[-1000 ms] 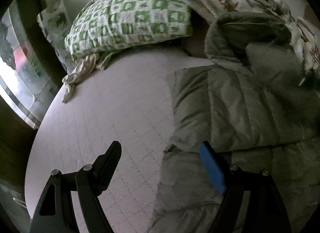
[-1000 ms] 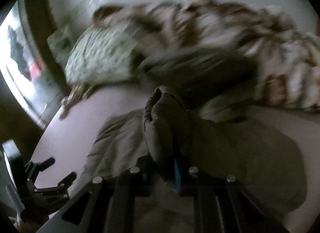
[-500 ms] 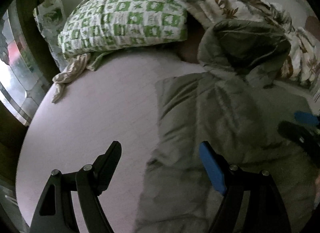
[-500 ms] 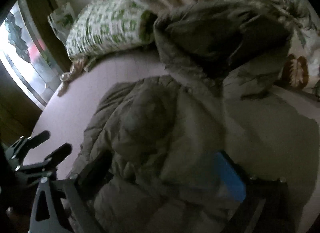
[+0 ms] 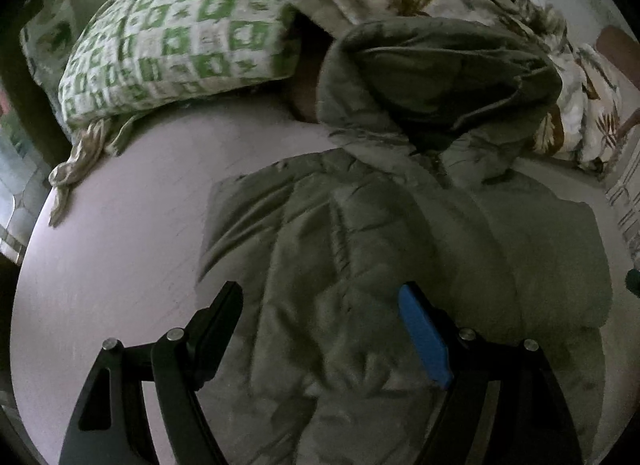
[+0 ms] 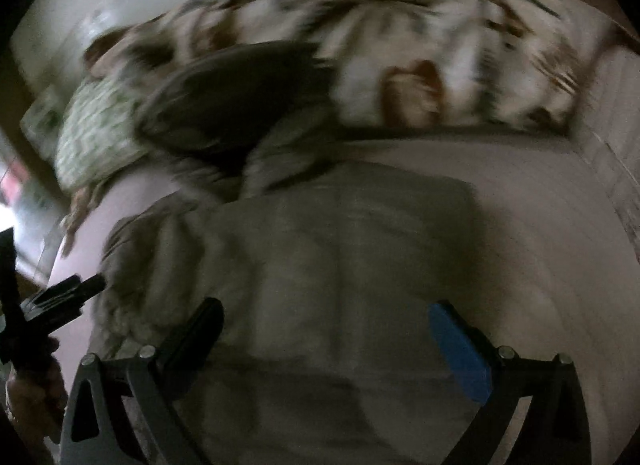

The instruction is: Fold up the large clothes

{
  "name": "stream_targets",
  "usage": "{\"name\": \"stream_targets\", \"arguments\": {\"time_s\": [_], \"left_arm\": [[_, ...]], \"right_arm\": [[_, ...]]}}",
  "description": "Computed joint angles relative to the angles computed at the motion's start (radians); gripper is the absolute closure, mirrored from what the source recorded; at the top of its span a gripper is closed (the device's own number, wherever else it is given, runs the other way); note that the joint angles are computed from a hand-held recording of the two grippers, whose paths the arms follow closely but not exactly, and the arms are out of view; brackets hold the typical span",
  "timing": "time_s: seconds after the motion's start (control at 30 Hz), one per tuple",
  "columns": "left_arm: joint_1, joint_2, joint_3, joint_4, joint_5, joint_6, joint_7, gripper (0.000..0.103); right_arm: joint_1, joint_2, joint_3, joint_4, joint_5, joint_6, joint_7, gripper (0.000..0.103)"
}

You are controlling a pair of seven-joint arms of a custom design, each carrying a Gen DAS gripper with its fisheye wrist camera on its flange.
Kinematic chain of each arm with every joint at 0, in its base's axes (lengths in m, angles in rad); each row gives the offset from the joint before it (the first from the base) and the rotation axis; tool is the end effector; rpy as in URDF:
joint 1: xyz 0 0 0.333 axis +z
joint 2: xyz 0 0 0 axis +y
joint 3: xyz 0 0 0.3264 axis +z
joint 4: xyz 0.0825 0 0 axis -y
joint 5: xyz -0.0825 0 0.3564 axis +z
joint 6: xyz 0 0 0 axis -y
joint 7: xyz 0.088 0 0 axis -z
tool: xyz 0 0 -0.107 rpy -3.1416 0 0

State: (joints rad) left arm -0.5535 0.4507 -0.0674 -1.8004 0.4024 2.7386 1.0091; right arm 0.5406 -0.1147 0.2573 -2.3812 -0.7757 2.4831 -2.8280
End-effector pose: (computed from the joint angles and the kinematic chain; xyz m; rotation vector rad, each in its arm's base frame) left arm 0.5405 -0.3983 0.3761 -1.5572 2.2915 -0.6134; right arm 0.3316 0.3464 0.4132 -1.3387 2.2740 -0.5082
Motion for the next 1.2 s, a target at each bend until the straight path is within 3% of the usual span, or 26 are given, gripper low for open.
{"name": "stream_targets", "arguments": {"time_s": [0.2,0.37,0.43,0.47,0.53,0.6,0.7,0.8,1.03,1.2], "left_arm": [[0.008,0.077,-0.022,0.102,-0.064,-0.056,0.029,0.023],[0.027,0.132,-0.054,0.145,-0.154,-0.056,0.099,0.023],[0.008,0.147,-0.042,0.152,-0.154,-0.036,0.104,0.037],[0.008,0.155,-0.049,0.157,-0.167,-0.027,0.127,0.057],[-0.053,0.156,0.009,0.158,-0.108,-0.024,0.094,0.062],[-0.085,0.144,0.040,0.140,-0.056,0.005,0.080,0.076],[-0.074,0.106,0.037,0.093,-0.045,0.059,0.083,0.084],[-0.085,0.048,0.076,0.027,-0.011,0.119,0.040,0.085],[0.011,-0.053,0.021,-0.102,-0.062,0.153,0.111,0.085],[0.007,-0.058,0.037,-0.173,-0.052,0.182,0.104,0.084]], "right_arm": [[-0.054,-0.109,-0.014,-0.174,0.015,0.106,0.133,0.000],[-0.128,-0.084,-0.008,-0.237,-0.061,0.249,0.247,0.000],[-0.150,-0.065,-0.006,-0.251,-0.101,0.291,0.303,0.000],[-0.157,-0.052,-0.006,-0.251,-0.120,0.303,0.329,0.000],[-0.165,-0.026,-0.007,-0.247,-0.171,0.328,0.377,0.000],[-0.159,-0.006,-0.013,-0.236,-0.197,0.330,0.398,0.000],[-0.134,0.009,-0.025,-0.212,-0.176,0.306,0.362,0.000],[-0.097,0.015,-0.026,-0.169,-0.102,0.234,0.253,0.000],[-0.039,0.062,-0.018,-0.040,-0.041,0.110,0.095,0.000],[-0.003,0.171,-0.036,0.041,0.035,0.127,-0.010,0.000]]}}
